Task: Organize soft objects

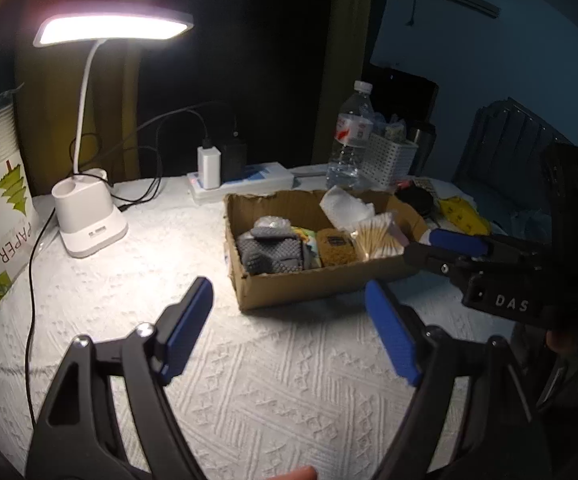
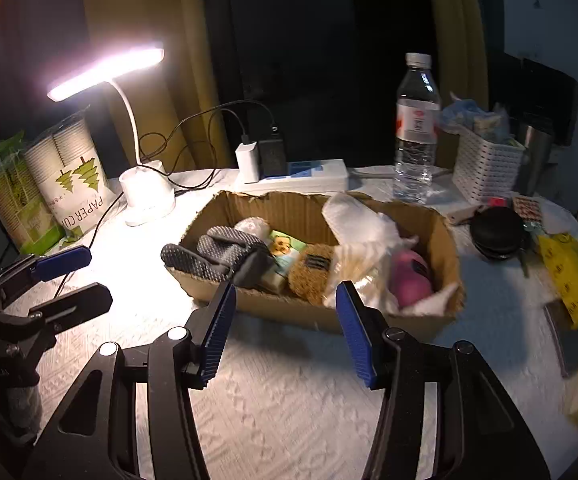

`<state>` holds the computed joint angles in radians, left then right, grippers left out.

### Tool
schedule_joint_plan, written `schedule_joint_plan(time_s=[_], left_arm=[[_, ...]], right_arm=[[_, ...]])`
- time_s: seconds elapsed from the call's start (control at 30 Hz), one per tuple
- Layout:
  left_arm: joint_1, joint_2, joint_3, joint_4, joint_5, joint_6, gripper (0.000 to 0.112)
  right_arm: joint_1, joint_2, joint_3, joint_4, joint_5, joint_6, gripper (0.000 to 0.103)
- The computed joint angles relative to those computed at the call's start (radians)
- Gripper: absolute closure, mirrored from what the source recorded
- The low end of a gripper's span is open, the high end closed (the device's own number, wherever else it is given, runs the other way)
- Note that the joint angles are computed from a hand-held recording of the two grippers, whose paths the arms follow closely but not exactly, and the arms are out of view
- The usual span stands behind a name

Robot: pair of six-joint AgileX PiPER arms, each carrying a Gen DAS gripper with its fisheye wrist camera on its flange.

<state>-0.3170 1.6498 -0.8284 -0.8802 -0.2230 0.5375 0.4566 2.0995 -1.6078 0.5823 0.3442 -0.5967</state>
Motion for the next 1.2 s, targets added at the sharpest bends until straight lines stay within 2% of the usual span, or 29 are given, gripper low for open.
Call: schedule_joint_plan(time_s=[0.3,0.43,0.8,1.0,1.17,1.2], left_arm=[[-0.129,-0.036,0.016,-0.284,-0.071,0.238,0.032],[-0.179,-0.051,0.024,-0.343,-0.097,0.277,0.032],[-0.323,-0.12,0.057,-0.481,-0.214,0.379,0.032],[-0.404,-0.179,0.076,-0.535,-0.301,0.421,0.02],[-0.48,-0.228,0.054,-0.664,-0.419,0.551,0.019],[-0.5,-0.244,0.052,-0.677,-0.447,0.568,0.019]], right_arm=[[-0.066,-0.142,0.235,0.3,-0.071,-0.313,0.048],[-0.083,-0.196,0.315,0.4,-0.094,-0.417,0.048],[-0.123,-0.364,0.526,0.814,-0.132,-0.834,0.048],[-0.12,-0.476,0.619,1.022,-0.149,-1.039,0.045],[-0.118,-0.577,0.671,1.061,-0.153,-1.072,0.041],[-0.117,-0.6,0.681,1.059,-0.157,-1.068,0.037]])
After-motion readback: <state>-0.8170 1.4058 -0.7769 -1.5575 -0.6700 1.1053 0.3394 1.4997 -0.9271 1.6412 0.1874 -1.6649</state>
